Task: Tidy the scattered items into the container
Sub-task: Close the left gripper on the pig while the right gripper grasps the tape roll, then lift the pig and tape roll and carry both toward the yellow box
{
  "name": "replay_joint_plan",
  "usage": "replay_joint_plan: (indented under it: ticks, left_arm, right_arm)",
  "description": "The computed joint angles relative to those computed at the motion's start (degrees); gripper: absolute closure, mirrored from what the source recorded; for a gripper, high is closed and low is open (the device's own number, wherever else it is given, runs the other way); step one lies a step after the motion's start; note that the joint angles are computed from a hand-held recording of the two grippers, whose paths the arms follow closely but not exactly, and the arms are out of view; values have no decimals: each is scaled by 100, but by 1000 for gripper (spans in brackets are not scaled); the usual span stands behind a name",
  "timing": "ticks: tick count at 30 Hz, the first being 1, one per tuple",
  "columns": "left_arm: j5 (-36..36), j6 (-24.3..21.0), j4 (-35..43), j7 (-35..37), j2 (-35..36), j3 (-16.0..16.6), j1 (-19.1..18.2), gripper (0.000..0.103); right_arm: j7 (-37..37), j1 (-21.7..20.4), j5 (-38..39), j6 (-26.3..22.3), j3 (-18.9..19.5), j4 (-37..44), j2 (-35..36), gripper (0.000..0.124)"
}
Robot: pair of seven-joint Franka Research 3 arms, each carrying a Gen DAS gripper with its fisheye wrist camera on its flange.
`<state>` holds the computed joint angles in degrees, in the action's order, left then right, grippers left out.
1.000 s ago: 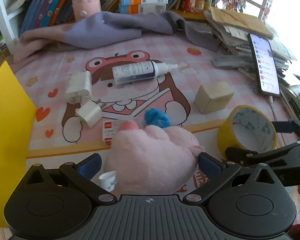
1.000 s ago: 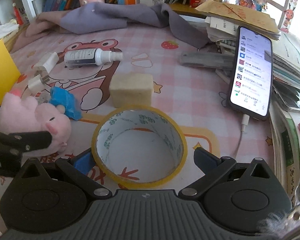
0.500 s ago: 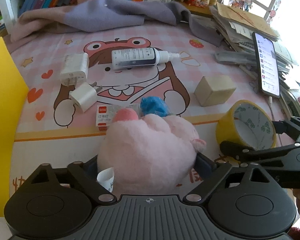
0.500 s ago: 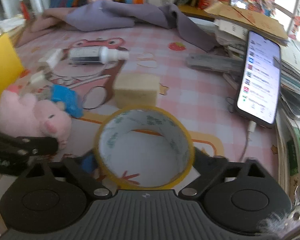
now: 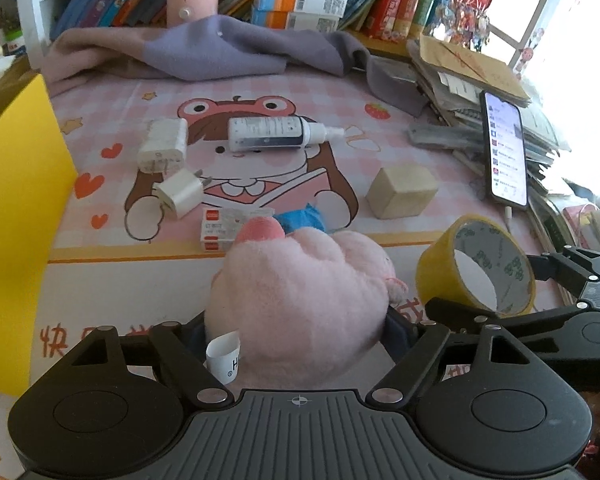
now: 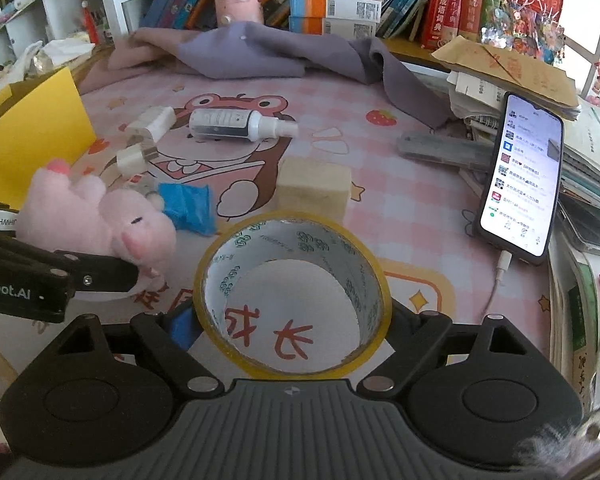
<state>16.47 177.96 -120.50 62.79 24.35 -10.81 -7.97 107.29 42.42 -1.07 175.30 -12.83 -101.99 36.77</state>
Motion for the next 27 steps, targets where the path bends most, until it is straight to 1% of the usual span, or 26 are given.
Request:
replay_joint_plan:
  ticks: [4, 5, 9, 12, 15, 16, 17, 19, 20, 22, 25, 27]
  left_arm:
    - [-43, -18, -173, 14, -174, -63, 101, 21]
    - [-80, -26, -219, 57, -221, -140, 183, 21]
    - [-207, -4, -408, 311, -417, -401, 457, 21]
    - [-451, 14, -575, 648, -561, -798, 838, 21]
    - [-720, 134, -834, 987, -792, -1152, 1176, 21]
    - [-840, 193, -939, 1121, -875, -1324, 1348, 21]
    - [-990, 259, -1054, 1275, -957, -1564, 1587, 21]
    - [-1321, 389, -1267, 1617, -1069, -2204, 2231, 21]
    - [-1450, 446, -1357, 1775, -1091, -2551, 2584, 21]
    - [-1594, 543, -1530, 2042, -1086, -3344, 3412, 21]
    - [-1485, 612, -1728, 2203, -928, -4517, 4696, 21]
    - [-1270, 672, -1844, 2257, -760, -5151, 5430, 21]
  right_arm:
    - [13, -7, 20, -36, 31, -59, -79, 37]
    - [37, 7, 22, -59, 24, -71, -95, 37]
    - [313, 333, -186, -173, -294, -159, -168, 37]
    - [535, 493, -361, -181, -451, -205, -226, 37]
    - [700, 524, -457, -123, -454, -264, -332, 37]
    - [742, 530, -480, -117, -444, -276, -369, 37]
    - [801, 561, -506, -88, -451, -310, -418, 37]
    - [904, 635, -559, -32, -464, -373, -501, 37]
    - [956, 678, -579, -12, -470, -406, -539, 37]
    - [1122, 837, -628, -36, -552, -451, -589, 37]
    - [1621, 1328, -870, -119, -953, -545, -649, 37]
    - [2138, 1818, -1171, -163, -1413, -622, -678, 37]
